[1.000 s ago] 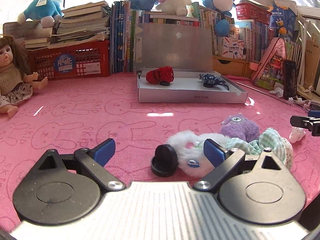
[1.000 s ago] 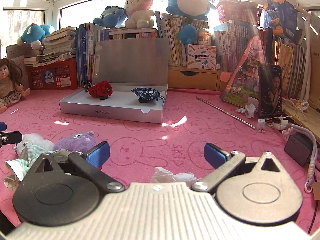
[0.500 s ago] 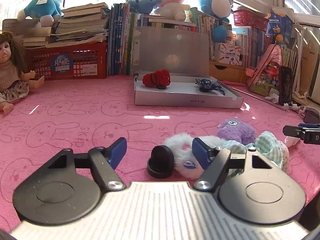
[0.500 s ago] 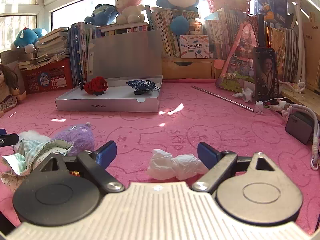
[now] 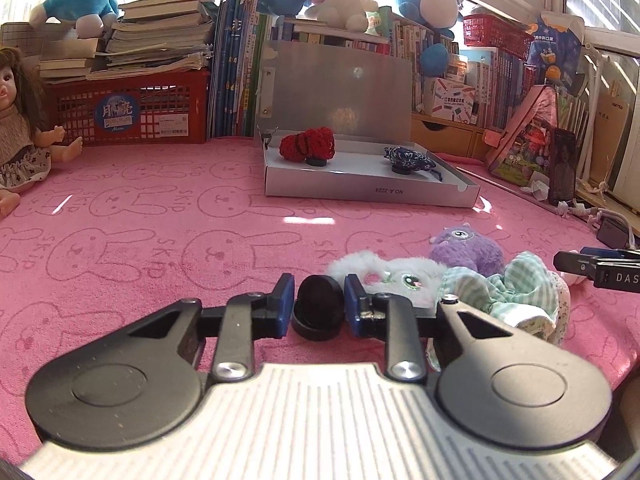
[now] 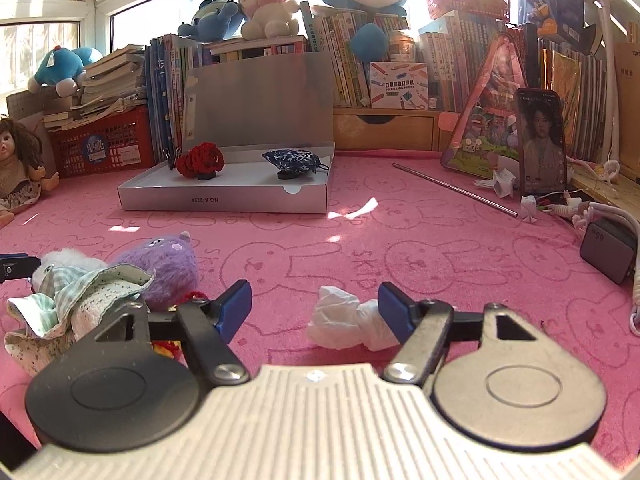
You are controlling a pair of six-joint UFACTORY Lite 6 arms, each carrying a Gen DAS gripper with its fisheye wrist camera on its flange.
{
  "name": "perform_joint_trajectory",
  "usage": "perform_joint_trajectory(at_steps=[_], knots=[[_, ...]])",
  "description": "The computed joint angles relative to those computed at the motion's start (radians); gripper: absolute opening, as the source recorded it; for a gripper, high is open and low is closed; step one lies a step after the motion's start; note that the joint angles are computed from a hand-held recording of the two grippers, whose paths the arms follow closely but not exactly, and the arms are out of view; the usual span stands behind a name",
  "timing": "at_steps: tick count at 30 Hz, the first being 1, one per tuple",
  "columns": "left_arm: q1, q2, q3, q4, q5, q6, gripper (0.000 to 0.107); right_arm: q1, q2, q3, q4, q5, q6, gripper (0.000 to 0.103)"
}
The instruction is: Organize objects
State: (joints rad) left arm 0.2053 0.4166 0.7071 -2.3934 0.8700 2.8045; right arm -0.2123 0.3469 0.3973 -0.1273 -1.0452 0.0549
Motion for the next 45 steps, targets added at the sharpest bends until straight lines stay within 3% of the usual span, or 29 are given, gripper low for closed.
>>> perform_joint_trajectory(at_steps=[9, 14, 19, 24, 32, 41, 45], knots=[[-0.018, 0.062, 0.096, 0.007, -0.061, -0.062, 0.034, 0.010, 0.010, 0.013, 0.017, 0.010, -0.024, 0.078], [-0.027, 0.100, 0.144, 0.007, -0.091, -0.086, 0.046, 0.013, 0.014, 0.018, 0.019, 0.014, -0.031, 0.078], [-0.050, 0.127, 0.186, -0.012, -0.139, -0.104, 0.051, 0.018, 0.017, 0.025, 0.025, 0.019, -0.037, 0.078], [-0.041, 0.125, 0.183, -0.008, -0.111, -0.122, 0.051, 0.018, 0.018, 0.027, 0.025, 0.021, -0.038, 0.078], [-0.034, 0.086, 0.158, -0.065, -0.093, -0.089, 0.062, 0.017, 0.022, 0.030, 0.025, 0.017, -0.036, 0.079], [-0.100, 0.178, 0.324, -0.209, -0.253, -0.044, 0.062, 0.015, 0.023, 0.027, 0.034, 0.007, -0.034, 0.079], [-0.141, 0.225, 0.397, -0.290, -0.331, 0.032, 0.062, 0.020, 0.031, 0.025, 0.049, -0.011, -0.041, 0.087]])
